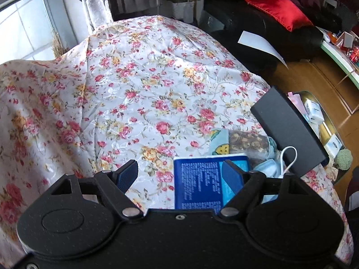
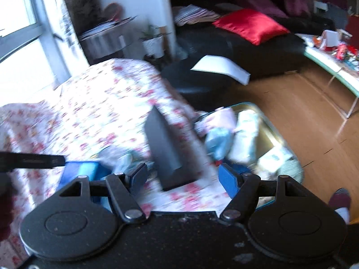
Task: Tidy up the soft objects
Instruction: 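Grasp the blue face mask with the right tool while the left tool approaches the mushroom bag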
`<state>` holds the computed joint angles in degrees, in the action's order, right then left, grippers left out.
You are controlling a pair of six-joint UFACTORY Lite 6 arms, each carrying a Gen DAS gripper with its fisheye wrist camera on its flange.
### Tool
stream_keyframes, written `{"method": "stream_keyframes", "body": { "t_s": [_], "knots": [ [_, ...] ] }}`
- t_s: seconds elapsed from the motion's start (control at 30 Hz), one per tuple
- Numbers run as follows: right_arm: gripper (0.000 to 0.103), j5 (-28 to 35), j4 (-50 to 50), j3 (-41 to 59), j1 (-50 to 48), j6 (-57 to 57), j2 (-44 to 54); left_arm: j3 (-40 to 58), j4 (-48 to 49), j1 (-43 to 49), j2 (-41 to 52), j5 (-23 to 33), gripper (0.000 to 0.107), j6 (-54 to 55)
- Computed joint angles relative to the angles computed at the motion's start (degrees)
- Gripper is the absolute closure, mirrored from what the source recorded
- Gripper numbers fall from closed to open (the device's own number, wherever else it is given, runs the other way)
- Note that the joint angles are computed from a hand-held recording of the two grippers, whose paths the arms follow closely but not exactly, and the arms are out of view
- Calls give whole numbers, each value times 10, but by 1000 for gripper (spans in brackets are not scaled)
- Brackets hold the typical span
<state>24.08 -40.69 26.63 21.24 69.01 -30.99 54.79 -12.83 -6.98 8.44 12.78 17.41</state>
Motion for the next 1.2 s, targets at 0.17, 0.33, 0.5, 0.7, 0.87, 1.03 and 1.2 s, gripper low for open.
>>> {"method": "stream_keyframes", "body": {
  "t_s": [0.17,0.33,0.5,0.7,0.87,1.03,1.2],
  "knots": [
    [33,-13,-51,69,72,137,126,6,-105,24,-19,23,29,98],
    [34,-22,-81,138,93,234,242,-18,-43,12,-51,-14,28,41],
    [34,-14,-46,204,91,237,319,-19,-44,10,-56,-9,28,44],
    [34,-15,12,249,72,190,372,-12,-25,10,-47,-7,27,21],
    [34,-12,56,282,68,154,419,-12,-15,7,-41,-5,27,14],
    [35,17,77,295,76,144,445,-12,-21,7,-39,-2,27,23],
    [35,50,97,228,84,132,392,-5,-22,10,-31,5,27,21]
  ]
}}
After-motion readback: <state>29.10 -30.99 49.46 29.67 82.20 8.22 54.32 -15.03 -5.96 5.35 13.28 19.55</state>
